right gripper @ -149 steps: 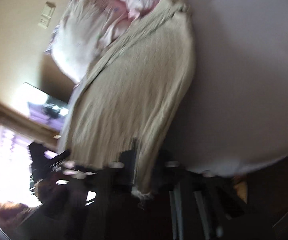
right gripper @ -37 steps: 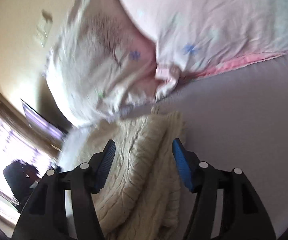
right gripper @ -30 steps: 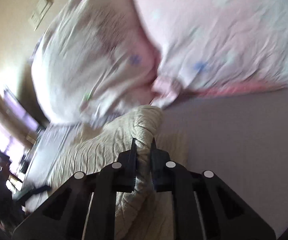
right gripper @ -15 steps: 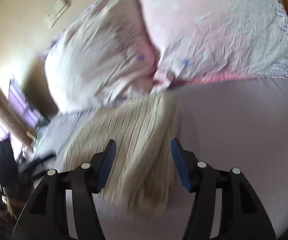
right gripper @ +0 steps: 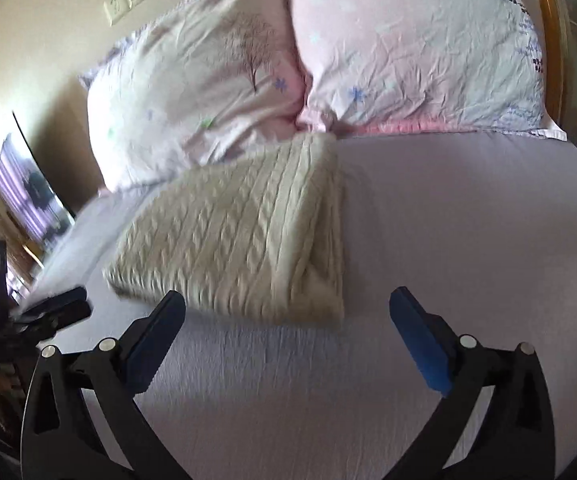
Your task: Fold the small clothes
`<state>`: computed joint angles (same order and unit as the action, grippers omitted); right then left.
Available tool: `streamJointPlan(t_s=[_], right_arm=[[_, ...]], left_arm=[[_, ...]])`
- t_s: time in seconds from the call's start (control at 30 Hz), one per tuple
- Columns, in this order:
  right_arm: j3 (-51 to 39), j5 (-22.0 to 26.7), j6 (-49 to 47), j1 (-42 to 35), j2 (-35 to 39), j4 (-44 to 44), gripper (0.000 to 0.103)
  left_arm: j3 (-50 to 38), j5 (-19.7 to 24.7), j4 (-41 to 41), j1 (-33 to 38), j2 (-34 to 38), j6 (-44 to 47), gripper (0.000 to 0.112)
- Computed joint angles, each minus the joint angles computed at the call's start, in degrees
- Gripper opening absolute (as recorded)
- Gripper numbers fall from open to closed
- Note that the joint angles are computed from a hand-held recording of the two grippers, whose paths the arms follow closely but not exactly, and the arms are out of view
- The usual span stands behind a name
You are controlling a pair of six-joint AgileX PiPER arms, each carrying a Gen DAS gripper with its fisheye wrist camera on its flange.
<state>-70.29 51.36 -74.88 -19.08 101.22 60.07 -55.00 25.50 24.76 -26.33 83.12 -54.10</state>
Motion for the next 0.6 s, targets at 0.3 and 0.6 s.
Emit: streamJointPlan(t_s=[0.3,0.6], right_arm=[[6.62,-17.53,12.35,10.57,-2.25,-16.36,0.102],[8.9,-20.98,14.27,12.42,-3.45,-18.58,0.102]], left_arm=[[-4.96,7.38,5.72,-2.8,7.59,-4.45,0.101],[-8.84,14.15,9.24,-5.64,11.38,-5.22,0.101]])
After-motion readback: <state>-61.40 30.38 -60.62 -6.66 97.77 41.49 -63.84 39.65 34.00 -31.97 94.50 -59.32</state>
